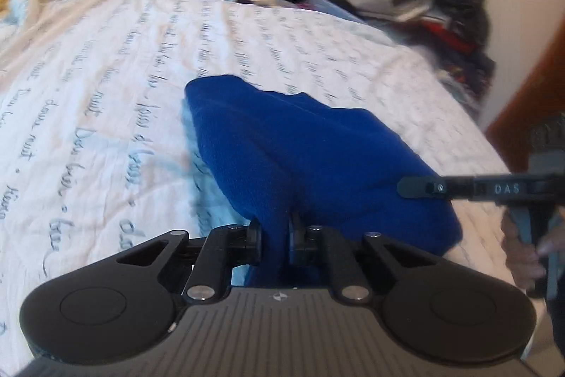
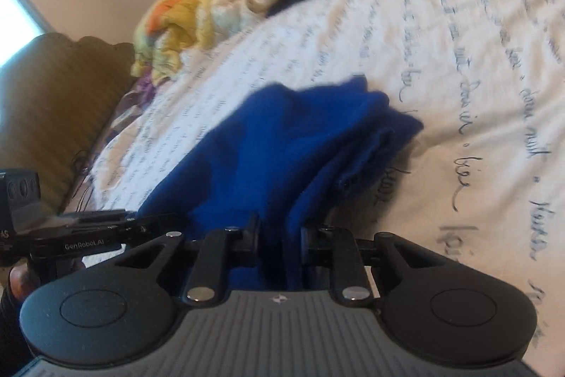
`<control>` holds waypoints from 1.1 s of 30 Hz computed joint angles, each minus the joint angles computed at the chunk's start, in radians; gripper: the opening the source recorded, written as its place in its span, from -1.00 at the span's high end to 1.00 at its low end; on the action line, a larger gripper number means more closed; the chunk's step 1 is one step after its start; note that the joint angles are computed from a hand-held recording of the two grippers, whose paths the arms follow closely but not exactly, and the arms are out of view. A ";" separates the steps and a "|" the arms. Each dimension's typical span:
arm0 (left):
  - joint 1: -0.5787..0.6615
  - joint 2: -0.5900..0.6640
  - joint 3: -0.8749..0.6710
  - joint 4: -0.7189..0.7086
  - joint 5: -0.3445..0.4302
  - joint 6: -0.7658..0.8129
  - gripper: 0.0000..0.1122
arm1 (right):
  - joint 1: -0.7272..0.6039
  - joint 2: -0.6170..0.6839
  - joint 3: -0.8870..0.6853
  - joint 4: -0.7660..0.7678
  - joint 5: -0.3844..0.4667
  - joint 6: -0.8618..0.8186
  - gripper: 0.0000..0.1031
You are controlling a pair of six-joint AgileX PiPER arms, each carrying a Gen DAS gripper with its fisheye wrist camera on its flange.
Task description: Fold small clothes
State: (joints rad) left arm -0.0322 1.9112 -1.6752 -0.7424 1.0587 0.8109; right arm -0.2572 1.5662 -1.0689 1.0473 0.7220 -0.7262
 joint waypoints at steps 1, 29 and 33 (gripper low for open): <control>-0.002 -0.027 0.064 0.019 -0.030 0.035 0.42 | -0.010 -0.046 0.057 0.013 0.007 -0.017 0.59; -0.274 -0.090 0.446 -0.198 -0.623 0.471 -0.79 | 0.339 0.372 -0.583 -0.675 -0.111 0.530 -0.65; -0.274 -0.087 0.443 -0.194 -0.627 0.463 -0.79 | 0.402 0.598 -0.838 -0.857 0.032 0.644 -0.95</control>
State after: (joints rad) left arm -0.3064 1.8242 -1.2326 -0.9362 0.4319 1.2741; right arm 0.1447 2.1641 -1.9069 0.1900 0.7538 -0.0819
